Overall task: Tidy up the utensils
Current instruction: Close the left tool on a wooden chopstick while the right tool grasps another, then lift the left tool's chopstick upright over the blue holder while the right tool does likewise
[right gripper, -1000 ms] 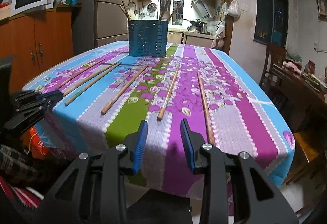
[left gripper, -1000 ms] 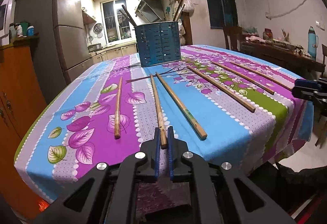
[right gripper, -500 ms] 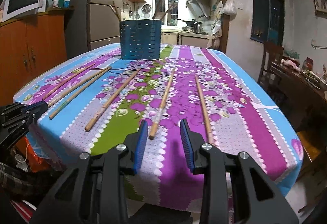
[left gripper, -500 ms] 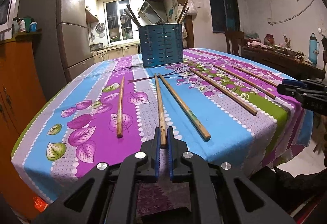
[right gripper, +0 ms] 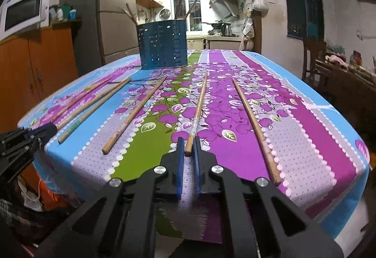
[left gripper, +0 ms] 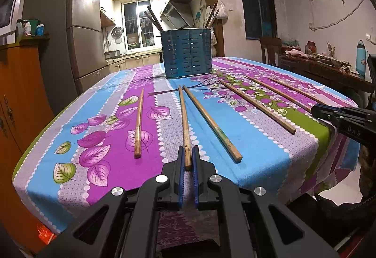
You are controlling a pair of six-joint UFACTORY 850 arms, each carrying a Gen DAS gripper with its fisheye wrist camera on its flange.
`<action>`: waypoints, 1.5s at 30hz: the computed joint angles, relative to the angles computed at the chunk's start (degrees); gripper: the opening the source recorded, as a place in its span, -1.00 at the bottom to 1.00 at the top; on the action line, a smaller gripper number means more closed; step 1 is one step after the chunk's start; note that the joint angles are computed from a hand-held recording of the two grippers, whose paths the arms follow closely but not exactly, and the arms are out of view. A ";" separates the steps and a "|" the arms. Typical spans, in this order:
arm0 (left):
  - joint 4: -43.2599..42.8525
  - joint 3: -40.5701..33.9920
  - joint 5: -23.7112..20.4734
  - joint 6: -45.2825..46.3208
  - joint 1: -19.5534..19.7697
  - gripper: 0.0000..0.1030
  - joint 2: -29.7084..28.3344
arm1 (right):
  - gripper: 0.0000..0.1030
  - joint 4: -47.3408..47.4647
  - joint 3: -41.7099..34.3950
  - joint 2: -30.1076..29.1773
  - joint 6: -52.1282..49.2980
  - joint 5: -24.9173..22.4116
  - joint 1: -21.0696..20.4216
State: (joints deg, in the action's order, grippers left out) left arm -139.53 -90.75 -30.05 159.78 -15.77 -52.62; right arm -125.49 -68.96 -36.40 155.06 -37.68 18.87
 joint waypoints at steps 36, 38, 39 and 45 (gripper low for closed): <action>7.66 -1.74 -6.11 -12.32 2.49 -0.86 7.64 | -0.90 -5.90 3.04 10.12 -5.20 -12.41 -0.37; 9.10 -2.63 -5.75 -14.00 2.58 -0.86 7.76 | -0.90 -6.22 2.85 10.37 -5.79 -12.48 -0.34; 9.98 -3.05 -5.55 -14.95 2.62 -0.86 7.79 | -0.90 -6.49 2.96 10.64 -5.82 -12.50 -0.37; 14.06 -4.97 -4.37 -19.03 2.63 -0.86 8.20 | -0.90 -7.46 2.35 11.30 -7.47 -13.31 -0.23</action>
State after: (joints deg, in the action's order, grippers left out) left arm -125.47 -95.73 -34.41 140.75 -13.13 -44.42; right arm -132.95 -66.61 -25.10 147.59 -50.99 18.64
